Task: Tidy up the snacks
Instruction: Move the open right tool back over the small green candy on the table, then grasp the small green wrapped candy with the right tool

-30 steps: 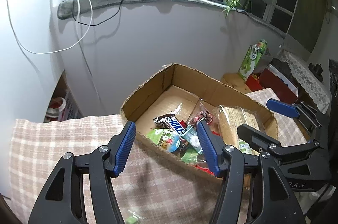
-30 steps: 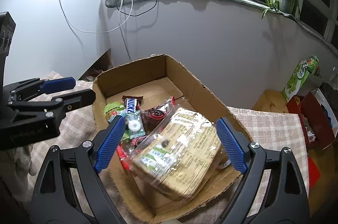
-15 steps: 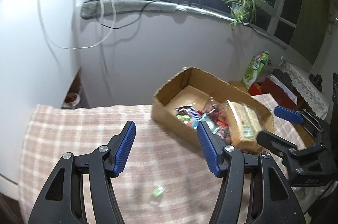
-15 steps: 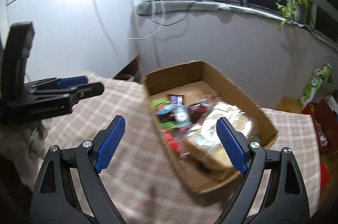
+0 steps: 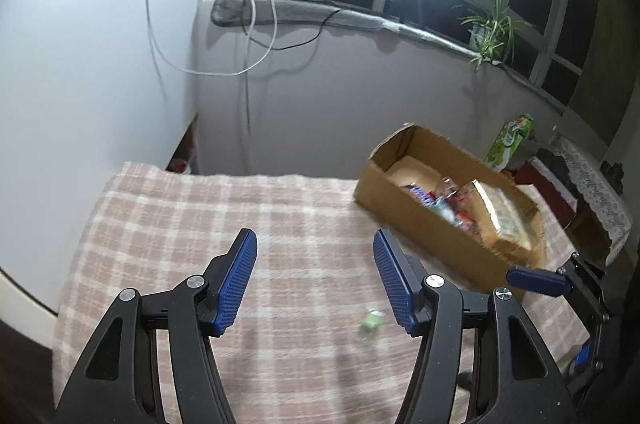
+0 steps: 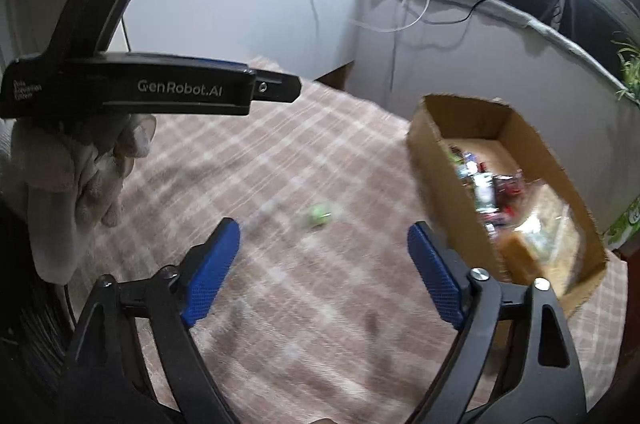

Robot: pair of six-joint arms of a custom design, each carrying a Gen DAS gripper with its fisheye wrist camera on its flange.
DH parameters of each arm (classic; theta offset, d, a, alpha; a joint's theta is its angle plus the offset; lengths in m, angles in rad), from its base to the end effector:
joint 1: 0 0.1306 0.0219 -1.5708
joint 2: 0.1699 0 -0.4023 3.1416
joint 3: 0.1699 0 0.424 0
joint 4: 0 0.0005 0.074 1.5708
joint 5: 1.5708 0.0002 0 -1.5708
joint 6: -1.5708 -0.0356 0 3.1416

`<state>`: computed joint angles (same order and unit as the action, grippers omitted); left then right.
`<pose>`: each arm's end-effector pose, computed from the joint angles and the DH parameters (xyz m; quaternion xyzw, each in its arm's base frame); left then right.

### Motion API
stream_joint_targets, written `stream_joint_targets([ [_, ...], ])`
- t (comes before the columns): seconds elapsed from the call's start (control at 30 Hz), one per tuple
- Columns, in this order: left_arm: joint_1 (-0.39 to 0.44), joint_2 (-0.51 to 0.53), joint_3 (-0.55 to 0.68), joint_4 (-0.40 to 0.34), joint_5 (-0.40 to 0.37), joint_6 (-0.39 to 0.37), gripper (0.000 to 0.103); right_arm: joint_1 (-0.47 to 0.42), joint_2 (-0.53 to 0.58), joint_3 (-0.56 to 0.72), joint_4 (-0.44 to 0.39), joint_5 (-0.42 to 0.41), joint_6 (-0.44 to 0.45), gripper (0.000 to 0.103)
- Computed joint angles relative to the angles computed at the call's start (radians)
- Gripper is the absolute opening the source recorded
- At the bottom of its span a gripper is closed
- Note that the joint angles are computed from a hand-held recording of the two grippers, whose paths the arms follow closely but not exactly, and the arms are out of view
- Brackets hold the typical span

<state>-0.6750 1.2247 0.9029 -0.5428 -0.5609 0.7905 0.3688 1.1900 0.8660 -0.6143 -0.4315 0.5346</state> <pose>0.3402 -0.2487 0.3132 -0.1476 0.8946 -0.0292 0.4207 0.3701 0.1585 0.3031 -0.4651 0.8062 0.1776 0.3196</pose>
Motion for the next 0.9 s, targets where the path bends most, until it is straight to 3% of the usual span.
stream_joint_targets([
  [0.1,0.005,-0.002,-0.017,-0.006,0.019,0.009,0.060,0.018,0.037,0.005,-0.009,0.012,-0.013,0.077],
  [0.23,0.015,-0.005,-0.034,-0.022,0.028,0.026,0.060,0.031,0.097,0.035,-0.039,0.016,-0.031,0.055],
  [0.43,0.032,-0.007,-0.049,-0.017,0.069,0.043,0.060,0.061,0.160,0.068,-0.042,0.048,-0.060,0.042],
  [0.7,0.033,-0.007,-0.052,-0.008,0.074,0.039,0.060,0.095,0.214,0.095,-0.025,0.115,-0.090,0.041],
  [0.9,0.041,-0.011,-0.059,-0.004,0.083,0.044,0.060,0.095,0.236,0.106,-0.015,0.120,-0.102,0.034],
])
